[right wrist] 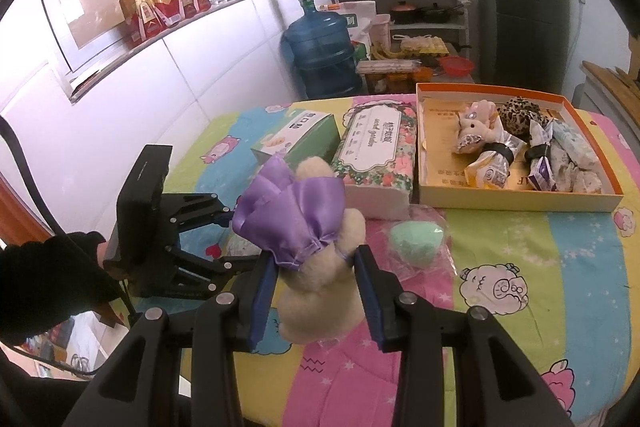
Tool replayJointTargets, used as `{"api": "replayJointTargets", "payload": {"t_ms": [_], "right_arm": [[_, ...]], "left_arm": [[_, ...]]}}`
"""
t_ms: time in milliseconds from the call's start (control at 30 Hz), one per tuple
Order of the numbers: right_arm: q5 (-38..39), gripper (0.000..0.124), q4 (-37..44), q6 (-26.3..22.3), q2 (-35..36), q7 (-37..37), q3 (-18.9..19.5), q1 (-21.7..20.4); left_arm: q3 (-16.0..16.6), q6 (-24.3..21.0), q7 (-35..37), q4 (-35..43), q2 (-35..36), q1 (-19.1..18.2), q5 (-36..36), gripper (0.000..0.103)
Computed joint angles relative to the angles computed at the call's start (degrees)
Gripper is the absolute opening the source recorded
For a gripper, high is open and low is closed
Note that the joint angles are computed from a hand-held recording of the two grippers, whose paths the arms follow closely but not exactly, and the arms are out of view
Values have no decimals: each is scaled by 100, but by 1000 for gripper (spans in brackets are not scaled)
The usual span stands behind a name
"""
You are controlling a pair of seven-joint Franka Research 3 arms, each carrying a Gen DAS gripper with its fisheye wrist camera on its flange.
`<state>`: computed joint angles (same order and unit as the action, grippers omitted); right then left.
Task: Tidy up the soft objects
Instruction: 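Lift the bear with right gripper while left gripper grasps the white tissue pack, then carry the bear and white tissue pack with both grippers over the orange box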
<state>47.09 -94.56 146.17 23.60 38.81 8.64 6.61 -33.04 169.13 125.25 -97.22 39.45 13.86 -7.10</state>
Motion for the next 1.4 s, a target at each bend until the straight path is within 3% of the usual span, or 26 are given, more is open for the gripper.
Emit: {"api": "replayJointTargets", "payload": {"t_ms": [67,200,267,367,600,1100,1400], "right_arm": [[46,40,-15,-6,-23,-50,18,-22],[141,40,14,-18,-22,-135,34,-51],[168,40,54,-17,-12,-169,34,-58],[218,40,85,36,-23,-253,41,-66],[342,40,165,224,-54,-524,49,-126],[334,40,1217,-177,557,-471,-37,-584],[-67,40,2593,-740,1475,-101,-29,-964]], "left_arm": [[316,175,-398,-139,-215,-272,34,51],[234,550,-887,-381,-470,-241,-7,51],[345,688,-1221,-464,-614,-345,76,51],[1004,682,-2028,-454,-897,-935,307,51],[965,805,-2835,-234,-919,-989,599,51],[1948,10,-4353,1790,30,-2291,1510,51],[2352,-832,-5128,3916,1203,-2961,1789,51]]}}
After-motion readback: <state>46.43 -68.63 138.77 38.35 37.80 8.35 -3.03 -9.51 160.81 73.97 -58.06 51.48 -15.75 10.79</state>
